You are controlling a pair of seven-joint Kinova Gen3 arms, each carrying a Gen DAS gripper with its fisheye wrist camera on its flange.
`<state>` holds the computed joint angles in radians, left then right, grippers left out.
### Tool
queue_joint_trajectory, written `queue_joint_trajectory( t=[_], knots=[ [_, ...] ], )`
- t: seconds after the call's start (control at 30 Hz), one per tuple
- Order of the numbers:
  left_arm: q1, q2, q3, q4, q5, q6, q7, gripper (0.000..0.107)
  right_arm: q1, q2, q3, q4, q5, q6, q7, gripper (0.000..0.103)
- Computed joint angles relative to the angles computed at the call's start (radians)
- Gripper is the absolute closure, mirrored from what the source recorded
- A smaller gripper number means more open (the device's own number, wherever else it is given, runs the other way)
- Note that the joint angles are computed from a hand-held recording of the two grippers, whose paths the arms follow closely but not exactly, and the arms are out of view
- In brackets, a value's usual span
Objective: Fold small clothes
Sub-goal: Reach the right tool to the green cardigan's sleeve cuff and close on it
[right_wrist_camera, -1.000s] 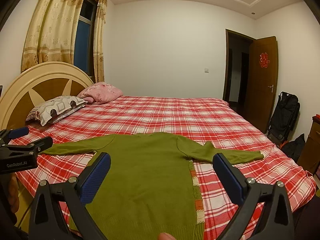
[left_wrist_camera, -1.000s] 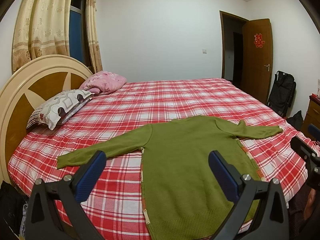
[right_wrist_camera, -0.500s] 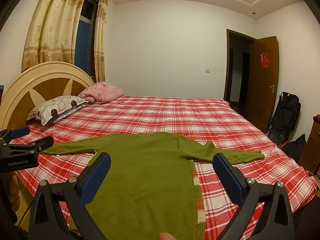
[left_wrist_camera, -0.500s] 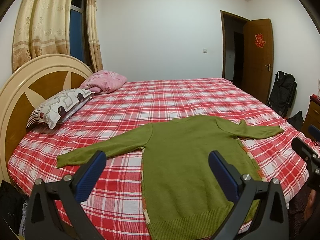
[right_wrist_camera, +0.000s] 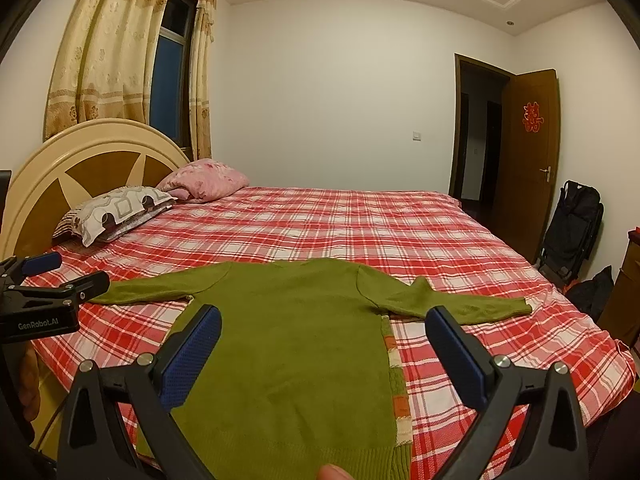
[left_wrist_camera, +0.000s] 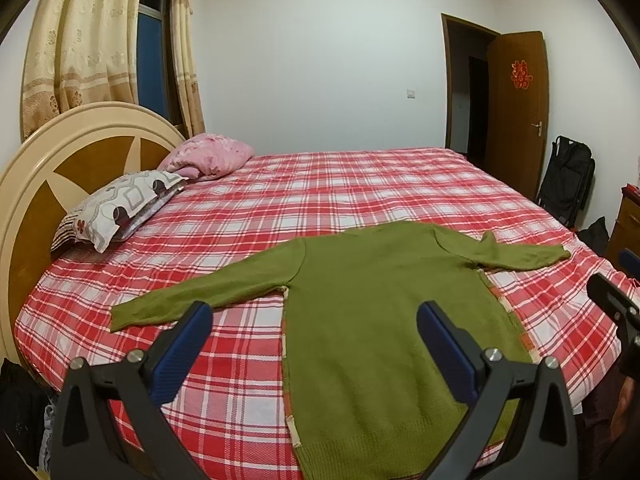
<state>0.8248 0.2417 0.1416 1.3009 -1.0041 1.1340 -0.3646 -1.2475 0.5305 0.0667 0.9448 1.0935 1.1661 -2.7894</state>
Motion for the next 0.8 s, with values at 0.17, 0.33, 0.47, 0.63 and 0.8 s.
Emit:
queue_joint_trajectory(
  t=[0.17, 0.33, 0.47, 0.63, 0.8],
  knots=[
    [-0.018, 0.017, -0.007, -0.004, 0.028, -0.023, -0.023, 0.004, 0.027, -0.002, -0.006, 0.017, -0.026, -0.03, -0.011, 0.001],
    [-0.029, 0.059, -0.035, -0.002, 0.004, -0.061, -0.046, 0.004, 0.093, -0.039, -0.025, 0.114, -0.057, -0.148, -0.054, 0.001],
    [-0.064, 0.118, -0.067, -0.042, 0.055, -0.093, -0.107, 0.004, 0.204, -0.066, -0.044, 0.177, -0.145, -0.245, -0.069, 0.001],
    [-0.1, 0.21, -0.124, -0.106, 0.11, -0.132, -0.189, 0.004, 0.339, -0.089, -0.014, 0.243, -0.228, -0.293, -0.144, 0.001],
    [-0.132, 0.281, -0.179, -0.176, 0.191, -0.132, -0.251, 0.004, 0.496, -0.129, 0.012, 0.316, -0.309, -0.37, -0.244, 0.004]
  ],
)
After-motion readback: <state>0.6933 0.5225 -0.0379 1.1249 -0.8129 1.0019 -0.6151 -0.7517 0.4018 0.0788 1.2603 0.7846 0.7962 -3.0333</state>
